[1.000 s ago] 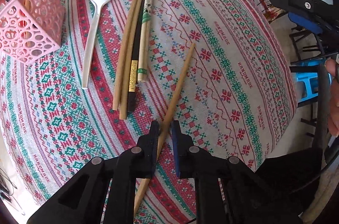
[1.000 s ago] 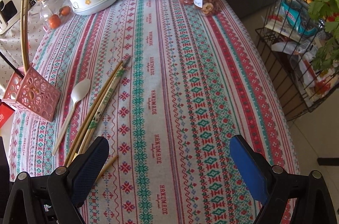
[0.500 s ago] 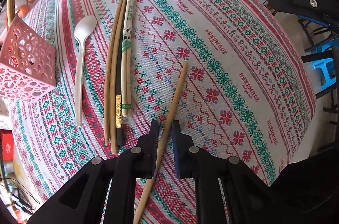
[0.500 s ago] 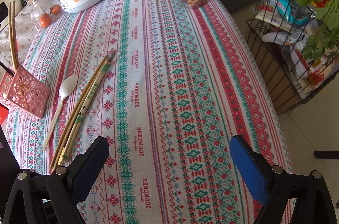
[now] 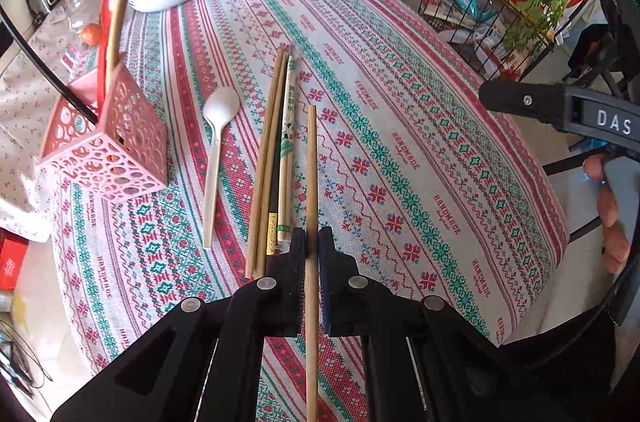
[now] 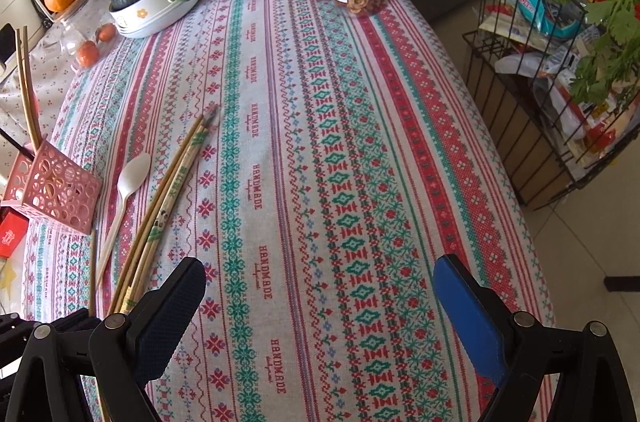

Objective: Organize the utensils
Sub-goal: 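Grasp another wooden chopstick from the bundle with the left gripper, then lift the wooden chopstick with the left gripper while the right grasps a plastic-wrapped chopstick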

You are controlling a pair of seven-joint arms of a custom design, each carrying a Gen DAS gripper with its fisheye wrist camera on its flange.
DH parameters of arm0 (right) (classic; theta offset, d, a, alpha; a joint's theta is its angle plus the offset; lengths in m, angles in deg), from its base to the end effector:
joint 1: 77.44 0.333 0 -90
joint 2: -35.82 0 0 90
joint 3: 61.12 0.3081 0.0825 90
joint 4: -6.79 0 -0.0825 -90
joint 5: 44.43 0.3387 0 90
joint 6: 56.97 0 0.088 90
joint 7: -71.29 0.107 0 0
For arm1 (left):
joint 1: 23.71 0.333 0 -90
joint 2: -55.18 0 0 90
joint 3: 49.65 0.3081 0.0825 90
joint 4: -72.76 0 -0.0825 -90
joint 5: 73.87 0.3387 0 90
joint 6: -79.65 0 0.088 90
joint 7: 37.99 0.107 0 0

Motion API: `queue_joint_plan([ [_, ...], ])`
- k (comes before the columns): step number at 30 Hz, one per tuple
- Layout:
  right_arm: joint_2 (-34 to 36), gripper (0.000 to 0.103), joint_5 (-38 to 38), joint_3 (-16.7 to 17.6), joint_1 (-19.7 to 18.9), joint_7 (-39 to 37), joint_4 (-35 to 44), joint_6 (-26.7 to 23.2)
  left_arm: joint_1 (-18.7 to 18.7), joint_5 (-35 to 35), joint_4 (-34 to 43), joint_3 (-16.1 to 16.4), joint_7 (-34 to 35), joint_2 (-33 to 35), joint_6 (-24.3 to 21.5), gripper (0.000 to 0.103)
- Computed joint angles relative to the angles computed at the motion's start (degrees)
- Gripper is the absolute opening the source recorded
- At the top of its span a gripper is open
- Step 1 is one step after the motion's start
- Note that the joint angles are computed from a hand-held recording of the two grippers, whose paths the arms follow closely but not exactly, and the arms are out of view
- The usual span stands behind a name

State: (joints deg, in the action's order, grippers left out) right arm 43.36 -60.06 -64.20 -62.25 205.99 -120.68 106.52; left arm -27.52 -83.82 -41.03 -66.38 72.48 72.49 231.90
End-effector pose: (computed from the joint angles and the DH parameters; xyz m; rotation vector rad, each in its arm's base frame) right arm 0.5316 0.1296 0.3929 -1.5676 2.1808 -0.3869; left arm 0.5673 -0.1950 0.3804 -1.4445 2.5746 -0.6003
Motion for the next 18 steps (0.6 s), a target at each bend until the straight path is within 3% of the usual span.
queue_joint_plan([
  [5, 2.9, 0.096, 3.0, 0.7, 0.3, -2.7, 3.0, 0.1, 5.2, -11.3, -4.3, -2.1, 10.2, -5.2, 3.7, 0.006],
  [11, 8.9, 0.096, 9.6, 1.4, 1.5, -7.2, 10.2, -1.5, 5.0, -19.6, -8.0, 0.2, 17.3, -9.3, 7.8, 0.006],
  [18, 17.7, 0.093, 19.8, 4.2, 1.1, -16.5, 21.2, -3.3, 5.2, -27.0, -8.5, 2.7, 23.9, -10.4, 8.5, 0.006],
])
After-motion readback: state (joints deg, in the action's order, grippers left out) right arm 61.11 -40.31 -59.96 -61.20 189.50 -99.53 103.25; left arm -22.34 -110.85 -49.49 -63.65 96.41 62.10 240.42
